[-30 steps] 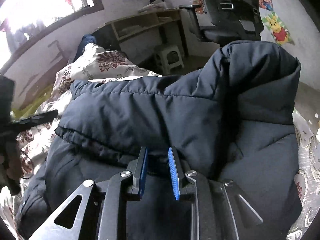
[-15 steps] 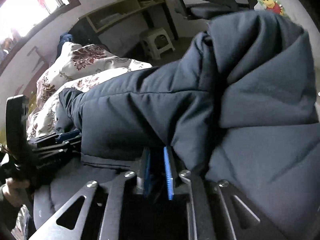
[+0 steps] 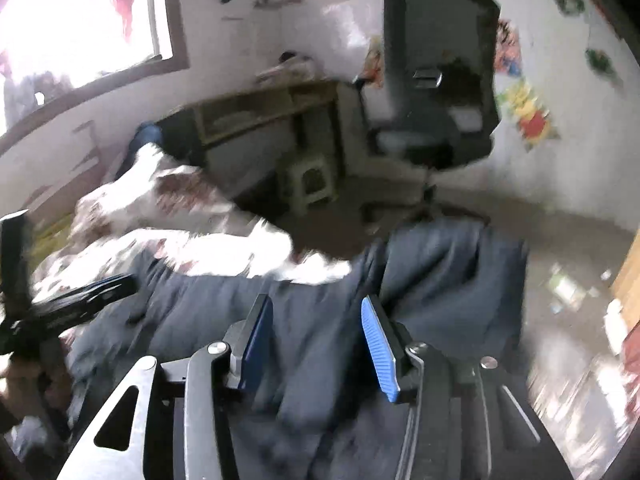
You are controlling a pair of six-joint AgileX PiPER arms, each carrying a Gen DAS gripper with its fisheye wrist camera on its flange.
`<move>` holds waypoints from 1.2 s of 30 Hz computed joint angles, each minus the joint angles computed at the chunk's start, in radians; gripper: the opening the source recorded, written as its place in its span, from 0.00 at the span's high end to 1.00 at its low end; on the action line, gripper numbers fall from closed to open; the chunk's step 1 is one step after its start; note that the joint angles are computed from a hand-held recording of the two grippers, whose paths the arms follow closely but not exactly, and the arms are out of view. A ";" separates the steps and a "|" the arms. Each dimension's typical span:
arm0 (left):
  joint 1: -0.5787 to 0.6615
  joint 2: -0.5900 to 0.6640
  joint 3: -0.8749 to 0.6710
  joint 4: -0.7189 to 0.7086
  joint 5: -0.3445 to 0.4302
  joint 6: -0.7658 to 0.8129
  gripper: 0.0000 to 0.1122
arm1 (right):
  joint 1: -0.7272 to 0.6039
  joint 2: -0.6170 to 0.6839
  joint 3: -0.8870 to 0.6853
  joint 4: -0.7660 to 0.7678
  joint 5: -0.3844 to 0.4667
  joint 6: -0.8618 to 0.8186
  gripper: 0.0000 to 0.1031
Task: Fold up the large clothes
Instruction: 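Open both grippers and release the folded hem onto the jacket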
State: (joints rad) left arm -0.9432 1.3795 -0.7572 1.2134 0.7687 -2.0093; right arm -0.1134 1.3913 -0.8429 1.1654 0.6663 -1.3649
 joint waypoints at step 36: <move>0.223 0.067 -0.027 -0.598 -0.411 0.822 0.61 | 0.176 0.231 -0.206 -0.352 0.158 0.339 0.79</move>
State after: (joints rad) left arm -0.7197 1.4460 -0.7837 0.6157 0.3577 -1.1876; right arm 0.0622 1.6223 -1.0493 0.8135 0.8247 -1.0257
